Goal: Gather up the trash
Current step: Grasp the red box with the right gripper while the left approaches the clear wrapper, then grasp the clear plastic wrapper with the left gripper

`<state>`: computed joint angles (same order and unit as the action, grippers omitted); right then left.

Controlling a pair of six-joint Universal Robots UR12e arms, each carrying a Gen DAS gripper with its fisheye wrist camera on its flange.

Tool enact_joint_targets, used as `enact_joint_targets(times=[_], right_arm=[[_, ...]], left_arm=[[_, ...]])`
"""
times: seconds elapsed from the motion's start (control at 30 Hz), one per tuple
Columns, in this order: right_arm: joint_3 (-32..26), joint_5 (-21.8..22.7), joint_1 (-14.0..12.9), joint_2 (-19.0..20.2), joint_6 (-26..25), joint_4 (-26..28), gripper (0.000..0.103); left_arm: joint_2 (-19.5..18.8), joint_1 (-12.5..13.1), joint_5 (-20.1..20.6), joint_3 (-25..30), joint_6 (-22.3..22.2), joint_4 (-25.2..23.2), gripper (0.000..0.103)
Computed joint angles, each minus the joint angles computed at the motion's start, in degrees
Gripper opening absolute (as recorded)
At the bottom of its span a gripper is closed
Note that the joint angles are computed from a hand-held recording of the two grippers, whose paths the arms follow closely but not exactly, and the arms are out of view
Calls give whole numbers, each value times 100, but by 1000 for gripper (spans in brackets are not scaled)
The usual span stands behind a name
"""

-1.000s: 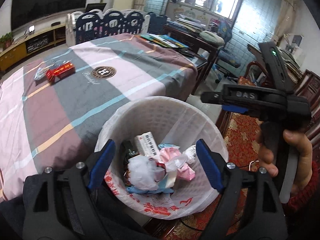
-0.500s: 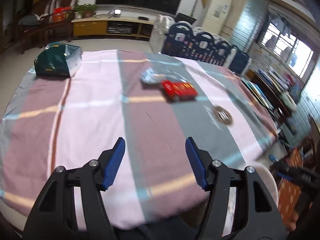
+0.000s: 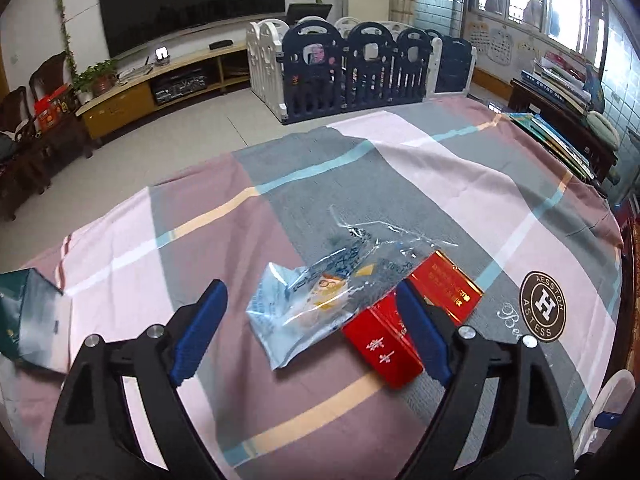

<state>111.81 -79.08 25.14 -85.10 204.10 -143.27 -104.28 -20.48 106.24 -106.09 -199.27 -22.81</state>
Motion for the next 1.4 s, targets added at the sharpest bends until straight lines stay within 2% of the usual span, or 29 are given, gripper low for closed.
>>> enact_joint_targets(times=[0.03,0.07,0.1,0.13,0.17,0.2,0.27,0.4,0.53,0.6,0.67,0.73,0.77,0.8,0.87,0.9,0.97,1.03,1.13,1.2,1.27,1.3,1.4], right_arm=[[1,-20,-9,9,15,2,75],[0,-40,-18,13,29,3,75],[-5,-46,-25,22,35,-13,75],[-8,-45,-24,23,36,-37,75],[-24,-45,-16,34,26,-62,75],[-41,-44,1,50,3,-87,75],[-113,11,33,110,-17,-84,75],[-307,217,124,287,-84,-287,75],[-754,345,297,672,-222,-366,75],[-1175,351,422,998,-270,-270,75],[-1633,292,524,1337,-234,-87,75],[-2138,51,663,1704,-246,139,75],[-2373,-121,738,1871,-294,249,75],[-2587,-278,805,2024,-371,370,75],[-2874,-617,907,2242,-508,555,75],[-2966,-768,952,2323,-566,606,75],[-2944,-1002,1006,2364,-717,441,74],[-2704,-945,979,2265,-869,86,70],[-2294,-703,879,1995,-871,-99,64],[-1974,-469,768,1734,-777,-236,54],[-1647,-133,603,1444,-660,-338,54],[-1509,-87,555,1323,-618,-439,54],[-1226,-236,473,1052,-650,-594,54]], left_arm=[[-43,47,-206,41,13,-118,86],[-71,93,-426,49,-3,-195,71],[-60,154,-714,5,-59,-237,49],[-19,206,-1007,-106,-211,-56,41],[53,258,-1227,-231,-466,121,23],[126,277,-1342,-326,-717,180,10],[312,237,-1287,-536,-1159,264,1],[910,-29,-904,-1220,-2348,742,1],[1385,-582,257,-1765,-3168,1029,1],[1496,-787,884,-1900,-3526,866,1],[1571,-801,1263,-1883,-3797,408,2],[1632,-743,1366,-1931,-4019,295,16],[1686,-692,1307,-1980,-4102,313,31],[1704,-655,1263,-2002,-4180,325,40],[1690,-575,1166,-2003,-4102,337,42],[1674,-565,1202,-1968,-4008,267,47],[1604,-556,1442,-1884,-3816,248,55],[1498,-471,1464,-1821,-3481,515,61],[1292,-300,1320,-1635,-2781,833,68],[1057,-123,933,-1416,-2067,1066,76],[824,3,485,-1129,-1571,933,85],[698,36,303,-959,-1331,772,85],[245,-28,197,-464,-684,467,85]])
